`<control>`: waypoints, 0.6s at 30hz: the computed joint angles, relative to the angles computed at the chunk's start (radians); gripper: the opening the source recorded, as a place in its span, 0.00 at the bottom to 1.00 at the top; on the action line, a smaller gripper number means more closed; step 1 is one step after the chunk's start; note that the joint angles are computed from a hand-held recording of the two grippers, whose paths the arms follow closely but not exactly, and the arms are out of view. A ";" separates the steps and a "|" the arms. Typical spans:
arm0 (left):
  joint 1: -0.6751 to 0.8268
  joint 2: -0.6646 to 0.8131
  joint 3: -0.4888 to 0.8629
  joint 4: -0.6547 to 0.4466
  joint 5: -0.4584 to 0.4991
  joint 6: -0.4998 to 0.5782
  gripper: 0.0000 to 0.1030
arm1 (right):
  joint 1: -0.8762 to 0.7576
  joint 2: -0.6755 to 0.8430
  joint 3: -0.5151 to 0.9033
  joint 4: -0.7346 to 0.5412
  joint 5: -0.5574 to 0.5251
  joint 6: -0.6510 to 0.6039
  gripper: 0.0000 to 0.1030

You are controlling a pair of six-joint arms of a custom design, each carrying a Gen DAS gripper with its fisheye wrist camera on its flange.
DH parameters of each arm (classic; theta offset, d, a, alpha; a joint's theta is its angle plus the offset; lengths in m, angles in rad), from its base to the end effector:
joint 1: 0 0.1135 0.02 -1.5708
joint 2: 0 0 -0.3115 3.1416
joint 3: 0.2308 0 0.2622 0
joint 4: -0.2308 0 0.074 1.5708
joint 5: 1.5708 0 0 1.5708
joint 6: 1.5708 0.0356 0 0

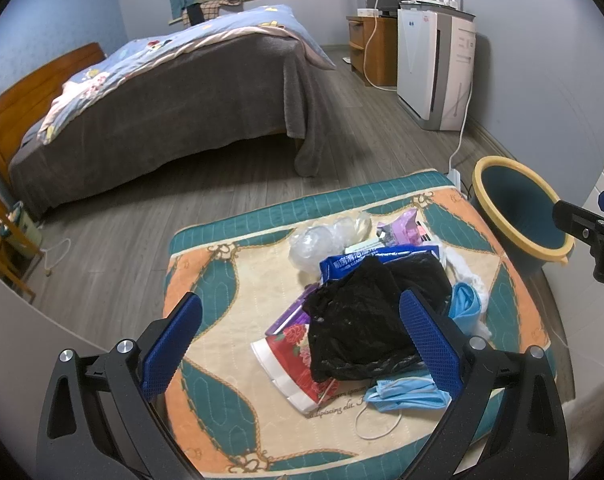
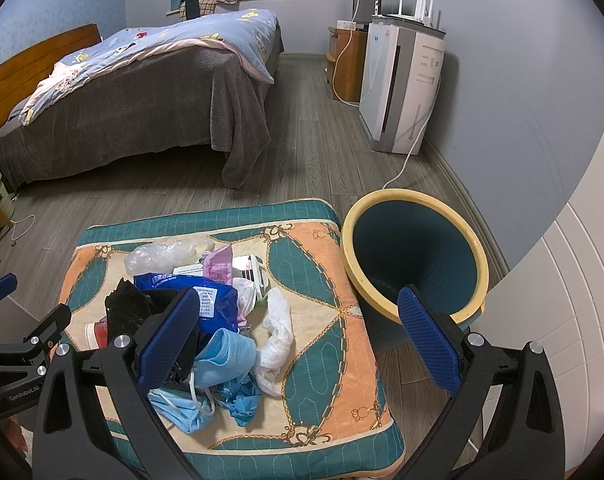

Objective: Collect trash

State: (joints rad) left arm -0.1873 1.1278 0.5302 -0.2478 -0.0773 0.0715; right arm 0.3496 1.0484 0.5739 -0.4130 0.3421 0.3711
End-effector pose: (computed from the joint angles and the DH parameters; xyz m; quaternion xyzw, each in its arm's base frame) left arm 0.2008 -0.0353 0.2190 0.1070 0.9282 0.0155 0.3560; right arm 0.1797 0.0528 0.2368 0.0670 0.9278 -0.0337 0.3655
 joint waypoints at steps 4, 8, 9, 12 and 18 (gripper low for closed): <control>-0.004 0.001 0.001 0.000 -0.004 -0.002 0.95 | -0.001 0.000 0.001 0.000 -0.002 0.000 0.95; -0.005 0.001 0.002 -0.001 -0.005 -0.004 0.95 | 0.001 0.002 0.001 -0.001 -0.001 0.000 0.95; -0.004 0.001 0.000 0.002 -0.005 -0.003 0.95 | -0.001 0.001 0.002 -0.001 -0.002 -0.001 0.95; -0.006 0.002 0.001 0.001 -0.006 -0.004 0.95 | -0.001 0.002 0.002 0.000 -0.001 -0.001 0.95; -0.008 0.002 0.001 0.001 -0.007 -0.005 0.95 | -0.019 -0.008 -0.010 0.009 -0.030 0.007 0.95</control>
